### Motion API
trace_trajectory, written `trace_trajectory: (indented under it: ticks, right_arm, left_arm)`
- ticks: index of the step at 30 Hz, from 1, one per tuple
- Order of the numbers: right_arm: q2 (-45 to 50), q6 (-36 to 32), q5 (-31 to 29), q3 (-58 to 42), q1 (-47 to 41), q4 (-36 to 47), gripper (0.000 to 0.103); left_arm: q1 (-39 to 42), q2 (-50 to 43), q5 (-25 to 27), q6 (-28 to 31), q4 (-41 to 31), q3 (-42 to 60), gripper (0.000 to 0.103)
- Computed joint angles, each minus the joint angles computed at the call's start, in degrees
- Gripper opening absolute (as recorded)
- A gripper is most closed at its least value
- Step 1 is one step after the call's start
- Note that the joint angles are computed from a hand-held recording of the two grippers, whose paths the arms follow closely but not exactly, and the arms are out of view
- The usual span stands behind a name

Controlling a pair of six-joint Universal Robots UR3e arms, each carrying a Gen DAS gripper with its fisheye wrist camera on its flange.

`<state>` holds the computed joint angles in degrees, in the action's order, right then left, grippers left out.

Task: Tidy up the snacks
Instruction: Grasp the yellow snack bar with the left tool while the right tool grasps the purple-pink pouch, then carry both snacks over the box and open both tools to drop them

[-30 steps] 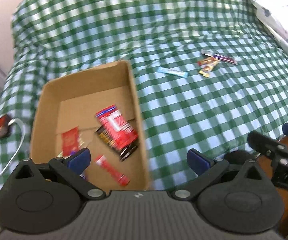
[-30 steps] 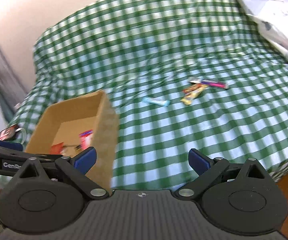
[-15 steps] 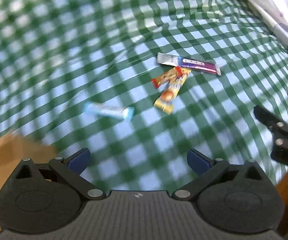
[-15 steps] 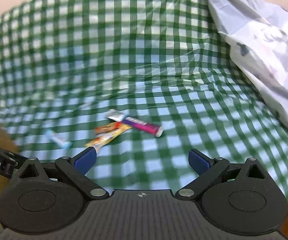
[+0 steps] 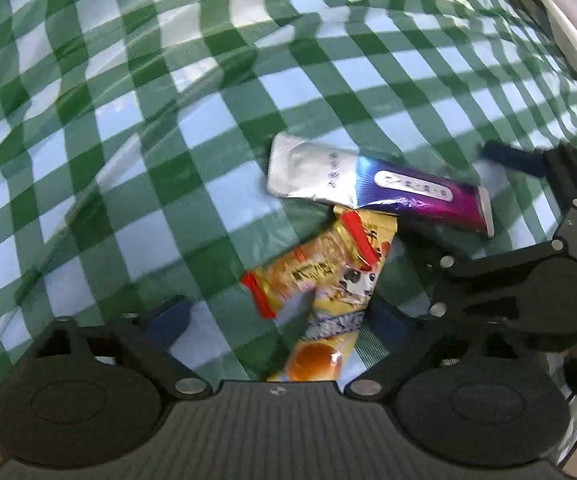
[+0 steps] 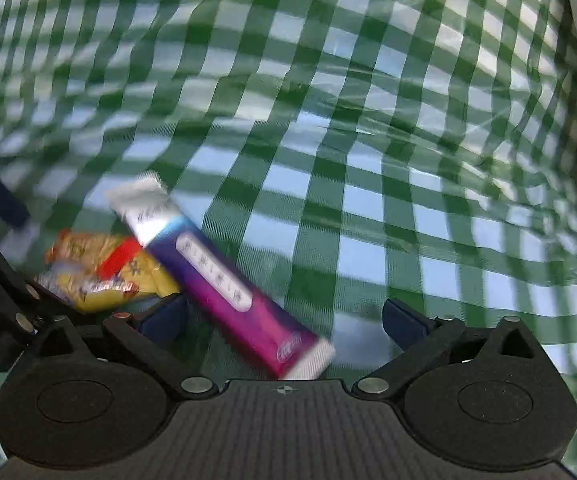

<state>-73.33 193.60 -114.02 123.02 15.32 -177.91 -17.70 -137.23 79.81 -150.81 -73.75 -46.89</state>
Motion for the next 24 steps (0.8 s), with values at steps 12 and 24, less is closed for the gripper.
trace_trajectory:
  ticks: [12,24]
  right_arm:
    - [-5.08,20.17,-5.58,0.69,14.96,9.28,0.022]
    - [-6.54,70.33,-21.96,-18.18,41.58,44.79,0.02]
  left_arm:
    - [8.0,22.38,-8.03,6.71,-1.21,-28.13,0.013]
    - [28.47,57.75,-13.37,21.74,-18.91,-46.23,0.013]
